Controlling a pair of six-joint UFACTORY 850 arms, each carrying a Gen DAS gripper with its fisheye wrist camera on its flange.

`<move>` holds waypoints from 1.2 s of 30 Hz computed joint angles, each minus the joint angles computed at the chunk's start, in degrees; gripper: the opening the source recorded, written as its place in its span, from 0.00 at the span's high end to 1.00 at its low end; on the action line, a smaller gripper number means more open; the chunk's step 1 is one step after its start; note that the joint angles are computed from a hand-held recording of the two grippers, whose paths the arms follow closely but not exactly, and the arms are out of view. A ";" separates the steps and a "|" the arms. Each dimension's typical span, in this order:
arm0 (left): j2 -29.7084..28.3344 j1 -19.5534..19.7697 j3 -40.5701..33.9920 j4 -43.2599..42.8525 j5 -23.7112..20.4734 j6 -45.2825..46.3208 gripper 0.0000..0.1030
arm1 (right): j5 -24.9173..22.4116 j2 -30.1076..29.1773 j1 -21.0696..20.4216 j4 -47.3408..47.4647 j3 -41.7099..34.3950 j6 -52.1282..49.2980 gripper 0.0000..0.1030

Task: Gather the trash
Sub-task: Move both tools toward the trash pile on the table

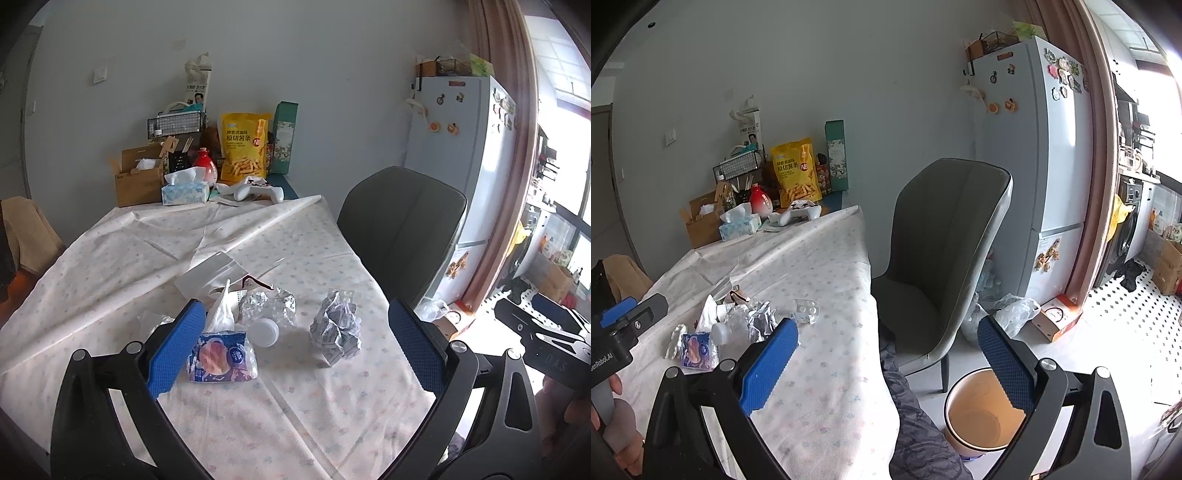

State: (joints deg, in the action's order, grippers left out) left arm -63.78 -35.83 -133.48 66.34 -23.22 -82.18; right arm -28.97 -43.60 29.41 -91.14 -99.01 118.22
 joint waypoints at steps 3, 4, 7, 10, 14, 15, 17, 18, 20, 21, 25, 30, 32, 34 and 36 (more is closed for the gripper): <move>-0.60 0.25 -1.08 -2.03 0.12 1.47 0.04 | 0.48 -0.09 -0.10 0.82 -0.19 -0.78 0.07; -0.85 0.30 -1.56 -2.77 0.06 2.17 0.04 | 0.41 -0.16 -0.08 1.12 -0.30 -1.17 0.07; 0.10 0.08 0.73 0.65 0.42 -1.47 0.04 | 0.49 -0.03 -0.13 0.81 -0.06 -0.76 0.07; 0.13 0.07 0.91 0.92 0.49 -1.57 0.04 | 0.07 -0.06 -0.02 0.49 0.02 -0.30 0.07; 0.46 0.03 1.59 1.90 0.69 -2.63 0.04 | -0.16 -0.28 -0.03 1.06 -0.11 -0.86 0.07; 0.45 0.03 1.58 1.87 0.68 -2.65 0.04 | 0.01 -0.31 -0.07 1.17 -0.12 -0.81 0.07; 0.37 -0.05 1.50 1.66 0.52 -2.46 0.04 | 0.00 -0.28 -0.11 1.18 -0.01 -0.79 0.07; 0.41 -0.06 1.64 1.86 0.52 -2.69 0.04 | 0.08 -0.20 -0.15 1.04 0.07 -0.78 0.07; 0.58 -0.08 1.99 2.42 0.54 -3.45 0.04 | 0.21 -0.14 -0.17 0.44 0.21 -0.06 0.07; 0.66 -0.05 2.10 2.56 0.57 -3.64 0.04 | 0.34 -0.11 -0.21 -0.04 0.30 0.47 0.07; 0.68 -0.02 2.10 2.21 0.41 -3.30 0.04 | -0.04 -0.29 -0.06 -0.42 0.18 0.57 0.07; 0.95 0.16 2.46 2.27 0.48 -3.76 0.04 | 0.47 -0.52 -0.13 0.52 -0.22 0.10 0.07; 1.01 0.16 2.57 2.26 0.33 -3.75 0.04 | 0.56 -0.47 -0.14 0.47 -0.17 0.06 0.07; 1.11 0.23 2.72 2.14 0.40 -3.76 0.04 | 0.59 -0.46 -0.10 0.28 -0.18 0.07 0.07; 1.20 0.25 2.86 2.40 0.42 -4.10 0.04 | 0.57 -0.47 -0.06 0.13 -0.26 0.01 0.07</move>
State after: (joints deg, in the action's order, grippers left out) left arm -62.58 -35.58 -130.63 68.74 -22.79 -86.29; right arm -28.40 -44.08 29.35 -91.01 -99.27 118.23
